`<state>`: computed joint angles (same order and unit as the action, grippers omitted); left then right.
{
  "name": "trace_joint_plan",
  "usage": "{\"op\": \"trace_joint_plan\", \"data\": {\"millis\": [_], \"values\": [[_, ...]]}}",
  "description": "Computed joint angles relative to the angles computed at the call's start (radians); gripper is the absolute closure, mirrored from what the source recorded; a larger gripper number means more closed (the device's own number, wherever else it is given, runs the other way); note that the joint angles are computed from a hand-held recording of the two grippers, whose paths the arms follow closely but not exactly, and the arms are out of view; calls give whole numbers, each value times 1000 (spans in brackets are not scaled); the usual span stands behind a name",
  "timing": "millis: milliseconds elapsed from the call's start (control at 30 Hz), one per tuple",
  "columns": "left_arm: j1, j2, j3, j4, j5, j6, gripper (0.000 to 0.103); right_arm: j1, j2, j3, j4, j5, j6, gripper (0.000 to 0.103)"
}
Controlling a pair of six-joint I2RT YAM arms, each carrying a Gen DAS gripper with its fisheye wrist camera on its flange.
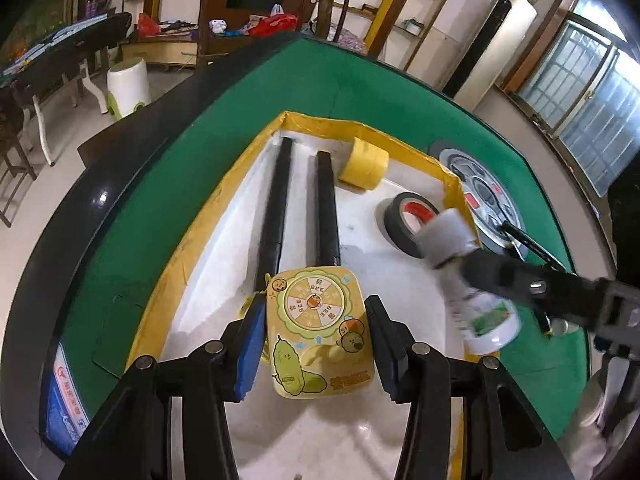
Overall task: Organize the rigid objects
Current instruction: 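Place the card and white bottle into the white tray, opening both tools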
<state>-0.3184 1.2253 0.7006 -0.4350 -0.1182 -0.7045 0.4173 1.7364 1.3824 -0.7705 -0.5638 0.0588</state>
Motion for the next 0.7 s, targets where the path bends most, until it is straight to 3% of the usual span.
{"op": "trace_joint_plan", "data": {"millis": [200,333,433,633,700], "values": [[28,-110,-53,-8,39,-7,51,72,91,72,10,98,43,69],[24,-256,-84,-65,11,-26,37,101,134,109,27,153,76,68],[3,-347,-94,-110,-18,-52,36,106,134,97,60,182,91,68],[-169,-553,-131,-207,-179,-217,36,53,-67,-92,158,155,27,60],[-247,-580,-118,-257,-252,-281,36,25,-171,-188,211,160,4,51]]}}
